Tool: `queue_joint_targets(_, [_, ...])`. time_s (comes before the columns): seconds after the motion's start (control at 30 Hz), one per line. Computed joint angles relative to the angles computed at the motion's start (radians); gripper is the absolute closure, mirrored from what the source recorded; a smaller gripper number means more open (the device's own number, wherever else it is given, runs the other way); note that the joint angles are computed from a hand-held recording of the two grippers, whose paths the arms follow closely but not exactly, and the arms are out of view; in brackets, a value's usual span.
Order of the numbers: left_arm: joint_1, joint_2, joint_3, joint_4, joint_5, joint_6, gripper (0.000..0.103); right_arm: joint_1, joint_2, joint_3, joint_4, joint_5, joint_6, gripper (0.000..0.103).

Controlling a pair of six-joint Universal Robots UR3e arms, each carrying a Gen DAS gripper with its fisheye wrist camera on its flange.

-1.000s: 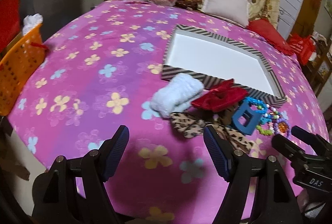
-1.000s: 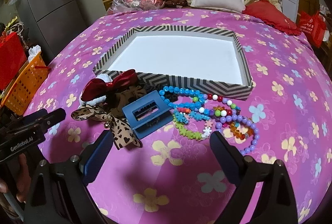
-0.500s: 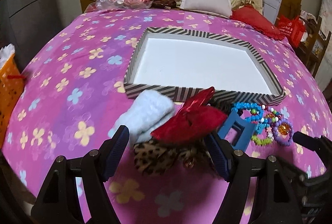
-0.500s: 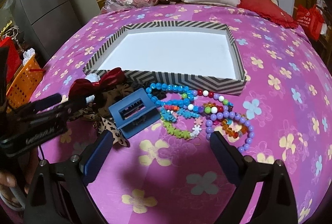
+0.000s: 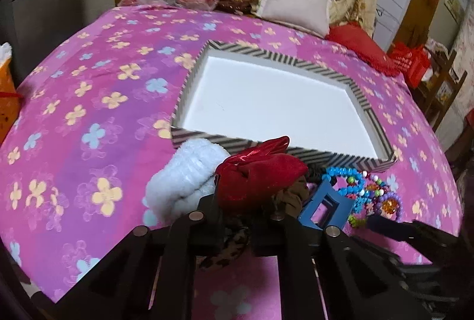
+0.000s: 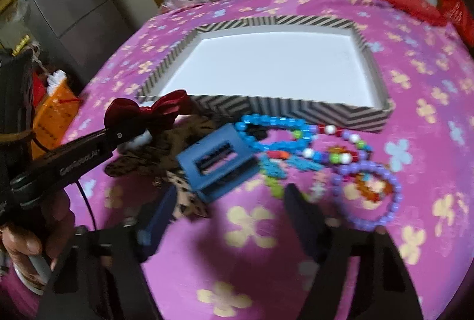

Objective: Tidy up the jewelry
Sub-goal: 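Grasp the red bow clip with the left tool while the right grasps the blue claw clip, then lower the blue claw clip into the tray while the left tool sets the red bow on it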

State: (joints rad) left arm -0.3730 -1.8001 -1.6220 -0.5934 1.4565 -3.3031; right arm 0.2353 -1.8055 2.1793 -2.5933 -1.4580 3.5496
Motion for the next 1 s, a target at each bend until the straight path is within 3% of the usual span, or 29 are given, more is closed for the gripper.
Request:
queue_joint_targets(0.4, [0.061,0.092,-0.065,-0.010,-0.045,0.008,0.089,-0.061,0.150,0.001,-0.164,0.108,0.015,0.079])
queue_joint_targets(0.5, [0.061,0.096,-0.062,-0.015,-0.044,0.005,0.089,-0.074,0.148,0.027,-0.203,0.123,0.000,0.081])
queue_joint_targets(0.7, [0.086,0.132,-0.038,-0.047,-0.080,0.019,0.089,-0.071,0.071,0.014,-0.148,0.115,-0.051,0.090])
queue_joint_targets(1.0, [0.095,0.066,0.103,-0.093,-0.092,0.024,0.089,-0.088,0.032,-0.078,-0.064,0.125,-0.101,0.091])
